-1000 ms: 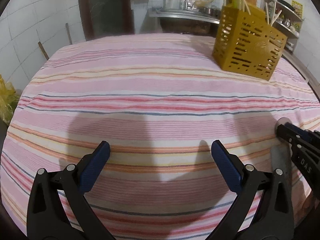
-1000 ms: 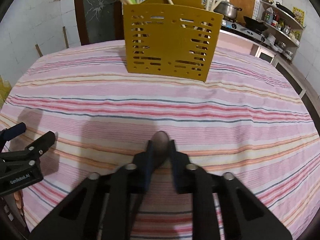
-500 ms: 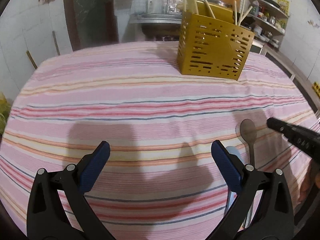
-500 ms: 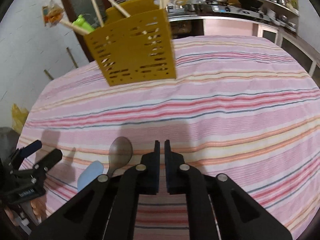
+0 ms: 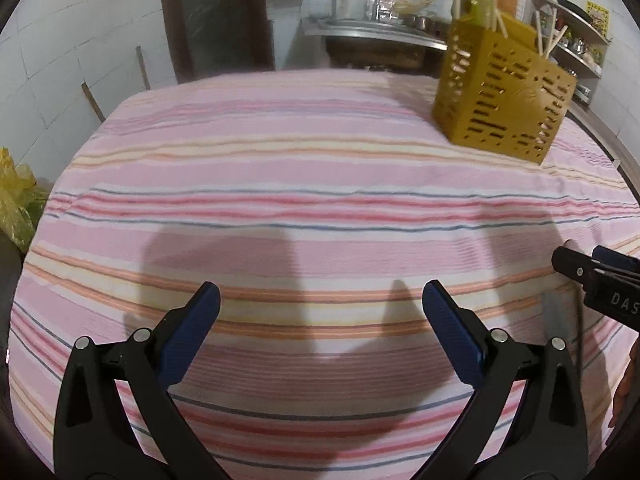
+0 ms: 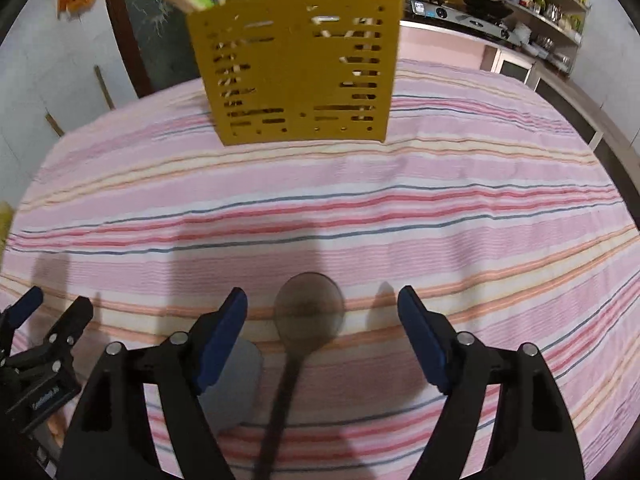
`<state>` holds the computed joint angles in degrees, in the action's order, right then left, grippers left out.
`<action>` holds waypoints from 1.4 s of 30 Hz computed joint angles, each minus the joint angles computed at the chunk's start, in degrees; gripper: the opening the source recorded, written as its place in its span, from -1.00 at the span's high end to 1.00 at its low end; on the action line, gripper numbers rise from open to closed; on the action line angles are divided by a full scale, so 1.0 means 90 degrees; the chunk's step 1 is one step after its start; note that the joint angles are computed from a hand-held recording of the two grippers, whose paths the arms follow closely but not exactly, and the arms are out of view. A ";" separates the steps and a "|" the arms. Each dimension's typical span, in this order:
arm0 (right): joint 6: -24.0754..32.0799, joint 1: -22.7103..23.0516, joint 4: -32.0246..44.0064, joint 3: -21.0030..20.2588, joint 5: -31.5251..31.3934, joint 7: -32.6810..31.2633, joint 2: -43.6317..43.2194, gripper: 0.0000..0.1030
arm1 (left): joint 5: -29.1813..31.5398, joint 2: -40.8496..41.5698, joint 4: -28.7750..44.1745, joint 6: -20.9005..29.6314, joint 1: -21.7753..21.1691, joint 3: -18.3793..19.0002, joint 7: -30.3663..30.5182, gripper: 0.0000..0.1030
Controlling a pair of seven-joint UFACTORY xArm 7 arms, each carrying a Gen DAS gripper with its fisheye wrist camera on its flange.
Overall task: Organize utensils
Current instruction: 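Close the right tool on the metal spoon while the left tool reaches the light-blue spoon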
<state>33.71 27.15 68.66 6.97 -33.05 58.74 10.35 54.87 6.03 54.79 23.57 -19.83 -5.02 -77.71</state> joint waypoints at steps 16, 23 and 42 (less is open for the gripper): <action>-0.1256 -0.0636 -0.1190 0.0014 0.0687 -0.1197 -0.0820 0.31 | -0.0343 0.0151 0.0294 -0.0399 -0.0280 -0.0140 0.0341 -0.89; -0.1603 -0.1190 -0.1935 0.0016 0.1126 -0.1909 -0.1445 0.31 | -0.1453 0.0621 0.0809 -0.0480 -0.0779 -0.0276 0.1366 -0.89; -0.2351 -0.1517 -0.2331 0.0164 0.1533 -0.2482 -0.1480 0.31 | -0.2363 0.1279 0.1871 0.0702 -0.1577 -0.0026 0.2398 0.39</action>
